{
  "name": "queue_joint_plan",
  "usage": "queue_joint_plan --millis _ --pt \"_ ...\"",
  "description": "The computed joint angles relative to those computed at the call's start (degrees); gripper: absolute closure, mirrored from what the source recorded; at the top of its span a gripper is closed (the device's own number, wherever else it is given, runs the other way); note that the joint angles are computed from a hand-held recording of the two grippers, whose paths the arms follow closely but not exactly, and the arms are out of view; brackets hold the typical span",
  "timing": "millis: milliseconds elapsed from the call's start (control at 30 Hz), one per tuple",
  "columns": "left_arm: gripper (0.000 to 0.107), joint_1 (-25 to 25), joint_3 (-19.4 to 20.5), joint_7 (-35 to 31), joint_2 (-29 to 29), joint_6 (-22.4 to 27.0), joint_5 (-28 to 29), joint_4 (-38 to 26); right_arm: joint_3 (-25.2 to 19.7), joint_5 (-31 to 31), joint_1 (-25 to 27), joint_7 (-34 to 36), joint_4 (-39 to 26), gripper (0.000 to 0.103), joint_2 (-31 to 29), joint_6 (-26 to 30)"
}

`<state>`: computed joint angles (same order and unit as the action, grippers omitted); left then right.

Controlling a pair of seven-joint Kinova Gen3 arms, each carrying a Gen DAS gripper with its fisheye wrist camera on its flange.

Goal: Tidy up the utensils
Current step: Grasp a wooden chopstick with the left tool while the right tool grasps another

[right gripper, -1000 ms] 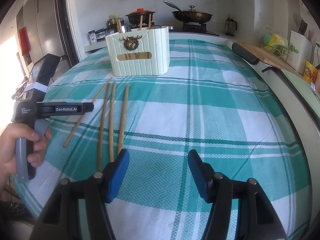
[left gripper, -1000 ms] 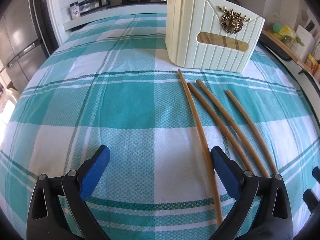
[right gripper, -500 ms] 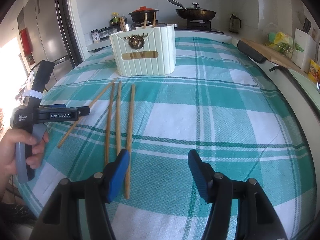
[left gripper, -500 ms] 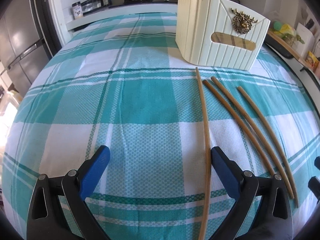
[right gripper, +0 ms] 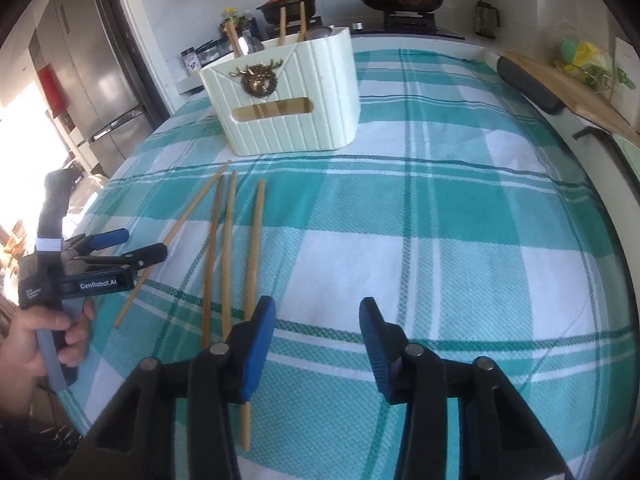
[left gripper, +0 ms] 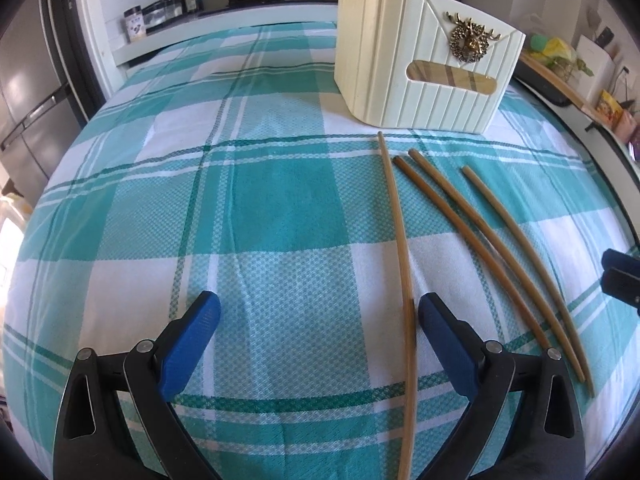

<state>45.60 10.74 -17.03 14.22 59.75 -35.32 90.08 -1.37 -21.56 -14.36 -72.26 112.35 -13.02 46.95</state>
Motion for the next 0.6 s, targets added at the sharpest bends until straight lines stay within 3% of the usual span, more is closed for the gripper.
queue_joint_plan --millis 367,433,600 --pt "0.031 -6.48 -0.99 -19.77 3.28 -3.88 8.01 -6.18 -7.44 12.73 -5.43 -2.61 -15.09 0.078 15.99 5.69" --pt "0.039 -7.62 -1.51 -22.93 4.07 -4.55 9.70 -7.62 -7.71 14.46 -6.32 -3.98 -17.94 0.079 17.98 7.34" --pt "0.077 -9.41 -2.38 -29.63 6.85 -2.99 14.56 -13.10 -7.69 15.12 -7.36 -5.38 -24.67 0.080 23.23 9.90"
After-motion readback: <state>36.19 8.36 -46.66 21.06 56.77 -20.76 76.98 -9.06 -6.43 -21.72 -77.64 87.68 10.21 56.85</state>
